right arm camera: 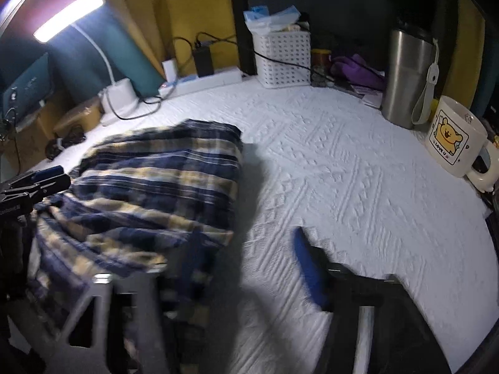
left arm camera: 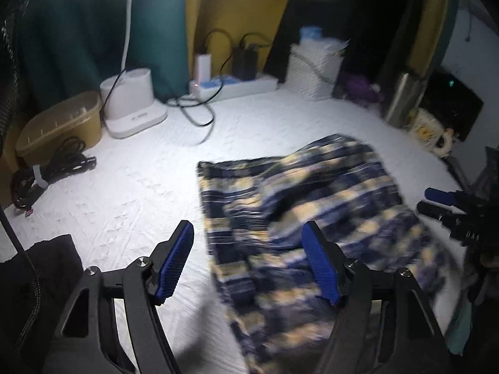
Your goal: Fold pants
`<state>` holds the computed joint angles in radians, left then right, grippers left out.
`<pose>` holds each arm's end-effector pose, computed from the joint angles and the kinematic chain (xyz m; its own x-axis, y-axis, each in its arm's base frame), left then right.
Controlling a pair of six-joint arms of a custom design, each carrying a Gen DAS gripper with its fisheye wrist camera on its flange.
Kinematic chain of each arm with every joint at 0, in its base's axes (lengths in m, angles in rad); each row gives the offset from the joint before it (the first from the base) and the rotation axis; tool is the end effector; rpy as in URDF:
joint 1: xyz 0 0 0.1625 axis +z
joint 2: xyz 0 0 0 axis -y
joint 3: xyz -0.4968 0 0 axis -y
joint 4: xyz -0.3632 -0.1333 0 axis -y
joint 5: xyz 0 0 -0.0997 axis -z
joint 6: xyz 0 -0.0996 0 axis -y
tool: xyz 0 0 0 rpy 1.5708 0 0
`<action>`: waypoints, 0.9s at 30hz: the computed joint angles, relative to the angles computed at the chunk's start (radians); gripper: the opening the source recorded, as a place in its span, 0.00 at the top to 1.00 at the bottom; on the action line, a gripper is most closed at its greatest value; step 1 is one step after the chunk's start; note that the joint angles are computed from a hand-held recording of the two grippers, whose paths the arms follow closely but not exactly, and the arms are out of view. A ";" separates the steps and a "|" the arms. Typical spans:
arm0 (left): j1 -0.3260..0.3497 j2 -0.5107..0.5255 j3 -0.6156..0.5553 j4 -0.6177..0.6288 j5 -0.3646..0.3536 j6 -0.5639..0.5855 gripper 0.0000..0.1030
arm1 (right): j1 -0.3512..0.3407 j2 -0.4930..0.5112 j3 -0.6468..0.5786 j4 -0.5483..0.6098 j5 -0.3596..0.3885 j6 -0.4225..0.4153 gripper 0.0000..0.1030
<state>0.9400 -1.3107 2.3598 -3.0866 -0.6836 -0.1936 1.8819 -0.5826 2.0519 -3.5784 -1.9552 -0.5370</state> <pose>-0.0813 -0.4683 0.3164 -0.8038 -0.0497 -0.5929 0.3792 0.7252 -0.5748 0.2703 -0.5271 0.0463 -0.6744 -0.5047 0.5389 -0.7074 0.6508 -0.2758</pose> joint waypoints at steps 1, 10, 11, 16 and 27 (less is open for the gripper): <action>-0.011 -0.004 0.008 -0.003 -0.001 -0.007 0.22 | 0.004 -0.002 0.007 -0.002 0.006 -0.006 0.18; -0.037 -0.031 0.050 0.151 0.017 -0.167 0.17 | 0.017 0.028 0.072 -0.048 -0.044 -0.048 0.18; -0.037 -0.031 0.059 0.144 0.019 -0.169 0.17 | 0.015 0.033 0.081 -0.061 -0.058 -0.058 0.18; -0.026 -0.028 0.100 0.114 0.006 -0.180 0.16 | -0.008 0.045 0.132 -0.156 -0.043 -0.100 0.18; -0.052 -0.091 0.088 0.169 -0.006 -0.228 0.16 | -0.034 -0.038 0.151 -0.105 0.031 -0.027 0.17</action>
